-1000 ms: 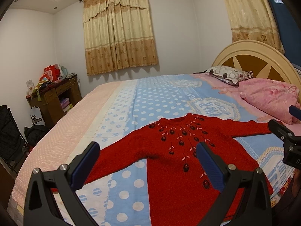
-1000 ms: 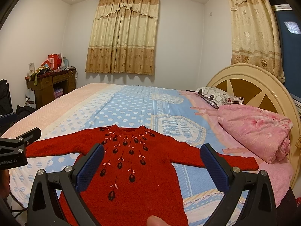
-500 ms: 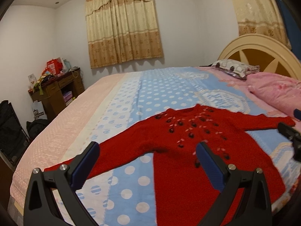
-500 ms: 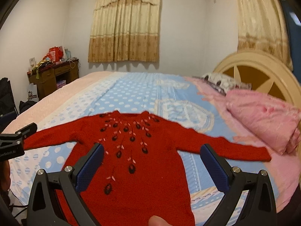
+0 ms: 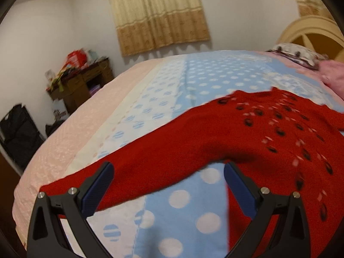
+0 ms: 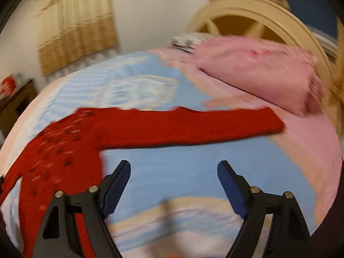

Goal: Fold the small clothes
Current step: 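Move the right gripper to the red sweater's sleeve cuff and grasp it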

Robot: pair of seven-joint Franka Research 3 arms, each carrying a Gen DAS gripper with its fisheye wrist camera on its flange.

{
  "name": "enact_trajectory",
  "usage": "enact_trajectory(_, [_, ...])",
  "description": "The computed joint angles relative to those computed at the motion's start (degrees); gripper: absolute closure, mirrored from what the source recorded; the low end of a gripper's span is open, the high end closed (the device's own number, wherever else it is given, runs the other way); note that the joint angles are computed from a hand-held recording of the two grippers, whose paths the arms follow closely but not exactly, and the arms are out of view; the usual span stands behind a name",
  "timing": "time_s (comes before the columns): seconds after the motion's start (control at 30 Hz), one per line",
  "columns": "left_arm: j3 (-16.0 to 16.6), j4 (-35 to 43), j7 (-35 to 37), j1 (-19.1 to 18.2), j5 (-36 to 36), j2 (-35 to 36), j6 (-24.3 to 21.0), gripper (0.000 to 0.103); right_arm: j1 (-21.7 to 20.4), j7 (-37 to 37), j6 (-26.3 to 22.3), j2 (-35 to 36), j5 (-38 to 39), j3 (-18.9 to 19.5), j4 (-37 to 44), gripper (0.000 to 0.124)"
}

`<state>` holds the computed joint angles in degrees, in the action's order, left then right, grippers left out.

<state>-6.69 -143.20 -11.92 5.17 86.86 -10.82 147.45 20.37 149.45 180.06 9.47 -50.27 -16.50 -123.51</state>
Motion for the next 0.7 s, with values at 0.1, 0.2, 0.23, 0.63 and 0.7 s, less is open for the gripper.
enact_trajectory(0.1, [1.03,0.13,-1.74,0.92,0.02,0.99,0.94,0.000,-4.32,-4.46,-0.74,0.34,9.26,1.53,-0.02,0.041])
enact_trajectory(0.2, [2.09,-0.01,-2.42,1.89,-0.58,2.20,3.29,0.000,-6.53,-6.86,-1.15,0.98,16.05,1.00,0.60,0.041])
enact_trajectory(0.23, [2.29,0.15,-2.53,2.15,-0.91,2.70,3.71,0.000,-6.36,-7.38,-1.56,1.15,17.54,0.63,0.80,0.042])
enact_trajectory(0.63, [3.82,1.52,-4.43,3.62,-1.16,7.41,7.67,0.000,-8.90,-22.18,-9.86,11.87,39.41,2.26,14.49,0.058])
enact_trajectory(0.7, [4.20,1.88,-4.69,3.88,-1.12,8.30,8.63,0.000,-8.55,-22.72,-10.82,13.55,40.66,1.77,16.93,0.067])
